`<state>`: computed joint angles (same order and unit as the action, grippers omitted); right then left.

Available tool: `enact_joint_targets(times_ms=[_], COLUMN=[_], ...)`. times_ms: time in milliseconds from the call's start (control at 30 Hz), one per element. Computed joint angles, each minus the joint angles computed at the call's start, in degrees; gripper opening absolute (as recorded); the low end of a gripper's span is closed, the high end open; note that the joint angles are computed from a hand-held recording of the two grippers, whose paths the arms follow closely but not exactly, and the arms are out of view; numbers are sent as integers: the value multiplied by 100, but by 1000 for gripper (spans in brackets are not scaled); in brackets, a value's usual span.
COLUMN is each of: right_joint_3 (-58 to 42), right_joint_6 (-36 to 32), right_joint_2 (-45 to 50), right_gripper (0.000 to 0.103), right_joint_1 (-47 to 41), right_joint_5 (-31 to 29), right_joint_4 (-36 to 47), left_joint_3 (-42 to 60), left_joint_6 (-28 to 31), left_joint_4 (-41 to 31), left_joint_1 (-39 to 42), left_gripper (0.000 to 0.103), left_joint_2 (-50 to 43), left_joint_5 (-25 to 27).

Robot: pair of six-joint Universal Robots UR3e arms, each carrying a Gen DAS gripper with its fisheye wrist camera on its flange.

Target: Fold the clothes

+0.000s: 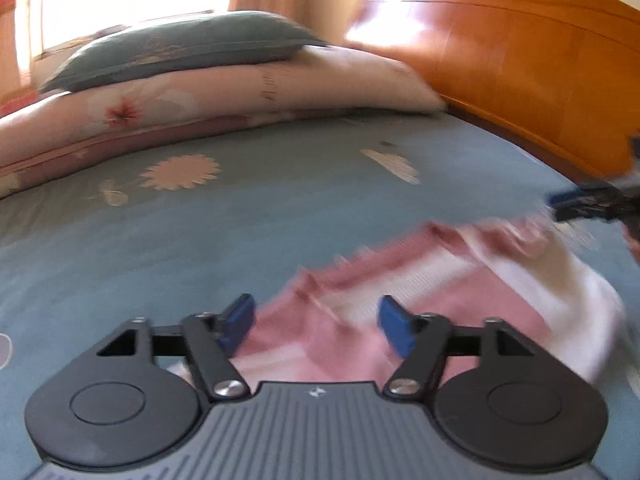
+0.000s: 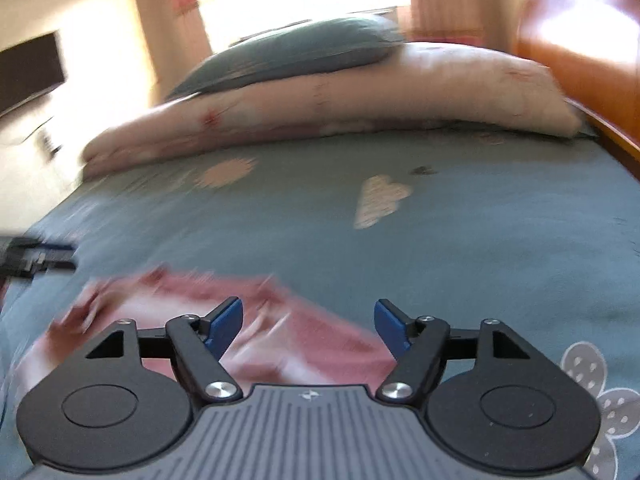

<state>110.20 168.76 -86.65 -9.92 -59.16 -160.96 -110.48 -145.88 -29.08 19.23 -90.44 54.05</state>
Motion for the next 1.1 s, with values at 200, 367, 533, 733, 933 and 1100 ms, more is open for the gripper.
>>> enact_joint_targets(times_ms=[200,367,533,733,933,1100], right_joint_3=[461,471,674,1569,2897,3828], right_joint_6=[-802,19,922,1019,1031,1020], right_joint_2=[46,527,617,-182,-2159,-4459], right_gripper=[76,76,72,62,58,56], right_joint_1=[497,625,431,-53,-418,-180], right_joint_5=[-1068,-1522,-1860,-1195,-326,-453], right_joint_4=[-134,-1082,-1674,-1890,-1079,334], left_joint_3=[-1031,-553,198,-620,-1895,-2568], left_joint_6=[1269,571,-883,-636,141,466], left_joint_4=[603,2071,2073,1853,1217,944], left_joint_1=[-357,-963,-537,-40,273,192], left_gripper=[76,76,75,74,76,76], left_joint_2=[338,-782,-1252,-370,1304,2181], left_joint_5=[855,2049,1993,1285,518,359])
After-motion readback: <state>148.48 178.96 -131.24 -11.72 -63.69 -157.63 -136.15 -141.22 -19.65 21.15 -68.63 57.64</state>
